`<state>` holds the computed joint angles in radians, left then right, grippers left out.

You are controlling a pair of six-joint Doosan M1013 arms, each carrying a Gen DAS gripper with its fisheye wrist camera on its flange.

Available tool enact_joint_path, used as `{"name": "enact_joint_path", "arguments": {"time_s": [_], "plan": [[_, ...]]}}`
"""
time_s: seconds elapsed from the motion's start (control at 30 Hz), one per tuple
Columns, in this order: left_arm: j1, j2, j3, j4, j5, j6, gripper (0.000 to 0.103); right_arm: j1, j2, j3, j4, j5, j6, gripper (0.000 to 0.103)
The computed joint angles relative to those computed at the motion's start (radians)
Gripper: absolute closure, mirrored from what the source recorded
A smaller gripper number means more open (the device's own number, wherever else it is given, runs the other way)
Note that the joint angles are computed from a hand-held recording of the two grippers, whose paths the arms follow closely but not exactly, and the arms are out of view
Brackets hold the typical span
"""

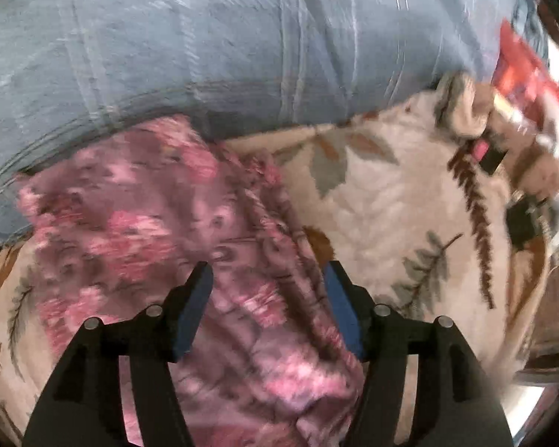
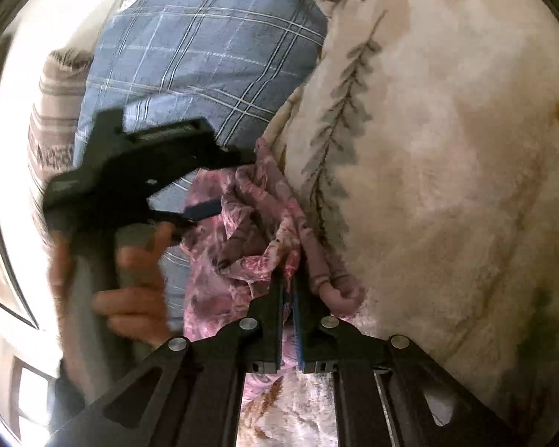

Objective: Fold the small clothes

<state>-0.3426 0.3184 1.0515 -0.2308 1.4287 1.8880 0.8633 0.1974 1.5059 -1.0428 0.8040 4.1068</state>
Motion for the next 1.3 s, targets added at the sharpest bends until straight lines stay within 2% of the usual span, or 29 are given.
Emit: {"name": "enact_joint_path", "arguments": {"time_s": [0.07, 0.13, 0.17, 0.27, 0.3, 0.33, 0.4, 0.47, 0.53, 0.57, 0.67, 0.73, 0.83, 0.87, 0.9, 0.93, 1.0, 1.07, 1.1, 1.13, 1.17, 1.3], "plan": [[0.047, -0.003, -0.017, -0.055, -0.004, -0.013, 0.041, 0.001, 0.000, -0.006, 0.017, 0.010, -0.022, 0.095], [0.104, -0.005, -0.027, -0.087, -0.024, -0.046, 0.037, 0.014, -0.003, -0.017, 0.017, 0.060, -0.018, 0.091], [0.129, -0.006, -0.024, -0.093, -0.038, -0.066, 0.033, 0.027, -0.005, -0.023, -0.006, 0.113, -0.003, 0.091], [0.209, 0.006, -0.015, -0.112, -0.048, -0.125, 0.033, 0.062, -0.003, -0.050, -0.113, 0.290, 0.023, 0.084], [0.229, 0.014, -0.009, -0.120, -0.035, -0.148, 0.033, 0.056, -0.006, -0.059, -0.144, 0.307, -0.009, 0.076], [0.250, 0.024, -0.003, -0.141, -0.016, -0.171, 0.033, 0.040, -0.009, -0.068, -0.137, 0.283, -0.064, 0.065], [0.283, 0.040, 0.011, -0.189, 0.028, -0.205, 0.033, -0.033, -0.011, -0.097, -0.046, 0.151, -0.273, 0.058], [0.304, 0.045, 0.032, -0.232, 0.048, -0.212, 0.033, -0.110, -0.002, -0.122, 0.110, 0.019, -0.468, 0.058], [0.318, 0.042, 0.053, -0.282, 0.050, -0.197, 0.033, -0.193, 0.031, -0.168, 0.349, -0.070, -0.708, 0.058], [0.322, 0.043, 0.056, -0.299, 0.051, -0.191, 0.033, -0.227, 0.055, -0.196, 0.457, -0.083, -0.817, 0.058], [0.334, 0.053, 0.048, -0.345, 0.078, -0.162, 0.033, -0.261, 0.102, -0.250, 0.598, -0.036, -0.995, 0.058], [0.332, 0.060, 0.043, -0.363, 0.080, -0.144, 0.033, -0.293, 0.134, -0.284, 0.742, -0.056, -1.159, 0.058], [0.326, 0.068, 0.035, -0.376, 0.072, -0.129, 0.033, -0.315, 0.179, -0.344, 0.886, -0.005, -1.330, 0.058], [0.323, 0.070, 0.032, -0.376, 0.070, -0.130, 0.033, -0.316, 0.188, -0.359, 0.903, 0.004, -1.372, 0.062], [0.322, 0.071, 0.032, -0.380, 0.070, -0.131, 0.033, -0.310, 0.194, -0.373, 0.879, 0.014, -1.387, 0.084], [0.319, 0.072, 0.030, -0.386, 0.065, -0.137, 0.033, -0.299, 0.199, -0.388, 0.840, 0.027, -1.402, 0.094], [0.317, 0.064, 0.039, -0.394, 0.044, -0.137, 0.033, -0.269, 0.194, -0.396, 0.727, 0.027, -1.379, 0.094], [0.318, 0.054, 0.047, -0.418, 0.027, -0.124, 0.033, -0.247, 0.166, -0.365, 0.619, -0.044, -1.305, 0.094], [0.323, 0.052, 0.048, -0.422, 0.026, -0.114, 0.033, -0.234, 0.144, -0.335, 0.536, -0.087, -1.222, 0.094], [0.318, 0.047, 0.052, -0.409, 0.017, -0.107, 0.033, -0.228, 0.132, -0.318, 0.495, -0.098, -1.168, 0.094], [0.308, 0.043, 0.056, -0.376, 0.006, -0.104, 0.033, -0.227, 0.127, -0.309, 0.482, -0.095, -1.141, 0.094], [0.273, 0.045, 0.070, -0.302, 0.000, -0.102, 0.031, -0.252, 0.146, -0.319, 0.581, 0.019, -1.141, 0.094]]}}
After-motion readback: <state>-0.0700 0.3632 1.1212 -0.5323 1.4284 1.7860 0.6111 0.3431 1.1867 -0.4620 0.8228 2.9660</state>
